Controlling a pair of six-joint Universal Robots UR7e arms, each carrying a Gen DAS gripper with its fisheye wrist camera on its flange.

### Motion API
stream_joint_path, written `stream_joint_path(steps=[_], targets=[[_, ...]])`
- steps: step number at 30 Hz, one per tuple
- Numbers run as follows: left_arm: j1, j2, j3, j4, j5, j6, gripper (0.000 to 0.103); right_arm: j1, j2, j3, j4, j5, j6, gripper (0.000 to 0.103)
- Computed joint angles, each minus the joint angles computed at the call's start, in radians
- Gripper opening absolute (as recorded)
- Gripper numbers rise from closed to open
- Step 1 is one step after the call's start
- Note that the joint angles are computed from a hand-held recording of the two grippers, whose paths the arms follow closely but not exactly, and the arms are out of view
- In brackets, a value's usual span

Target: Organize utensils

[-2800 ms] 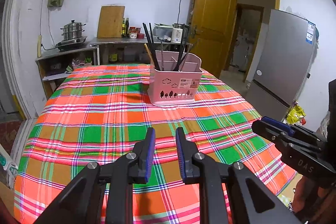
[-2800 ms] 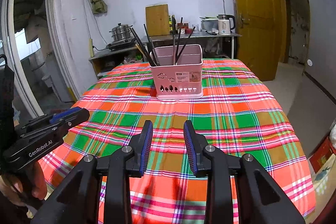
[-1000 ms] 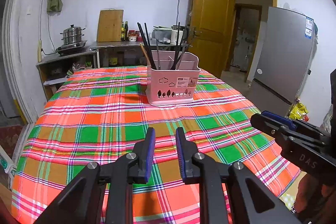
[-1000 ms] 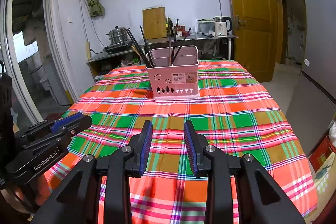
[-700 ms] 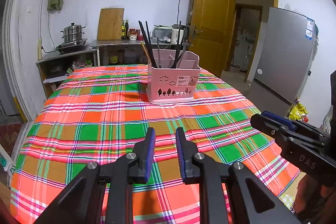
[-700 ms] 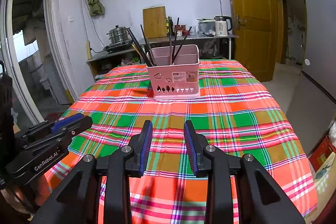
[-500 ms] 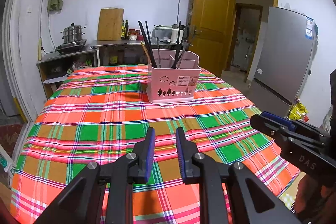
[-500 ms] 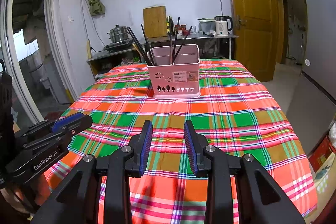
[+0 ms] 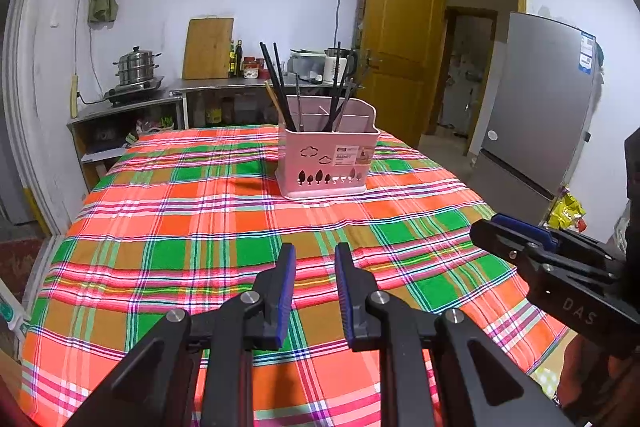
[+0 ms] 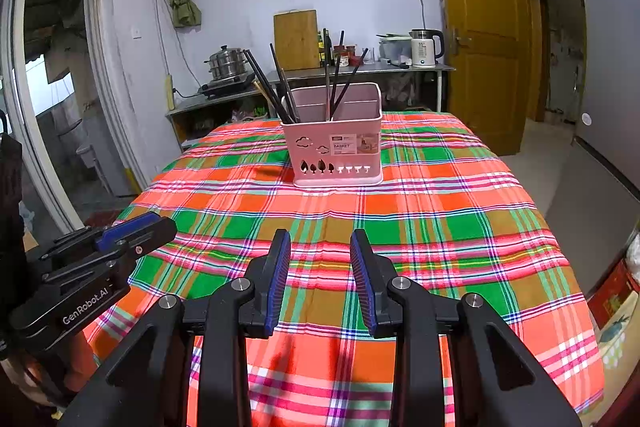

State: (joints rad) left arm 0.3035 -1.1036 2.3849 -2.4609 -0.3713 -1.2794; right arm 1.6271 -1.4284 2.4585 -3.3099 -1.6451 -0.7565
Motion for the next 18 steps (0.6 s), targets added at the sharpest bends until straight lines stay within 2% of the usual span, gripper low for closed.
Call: stream_joint_path(steps=[2, 6, 8, 10, 13, 18], targets=[[-0.003, 0.000, -0.001, 0.012, 0.000, -0.003, 0.019, 0.000, -0.002, -0.001, 0.006, -0.001, 0.004, 0.032], [-0.010, 0.004, -0.038, 0.193, 0.016, -0.102, 0.021, 0.000, 0.001, -0.002, 0.003, -0.003, 0.000, 0.032], [-0.014, 0.010, -0.031, 0.157, 0.016, -0.083, 0.037, 0.000, 0.001, -0.002, 0.005, -0.004, 0.001, 0.032], [-0.018, 0.011, -0.025, 0.135, 0.017, -0.073, 0.044, -0.001, 0.000, -0.002, 0.004, -0.008, 0.001, 0.032], [-0.017, 0.012, -0.025, 0.135, 0.021, -0.078, 0.044, -0.002, -0.003, 0.000, 0.004, -0.006, 0.002, 0.032], [-0.018, 0.006, -0.038, 0.218, 0.028, -0.143, 0.044, 0.000, -0.003, -0.001, 0.004, -0.006, 0.001, 0.032]])
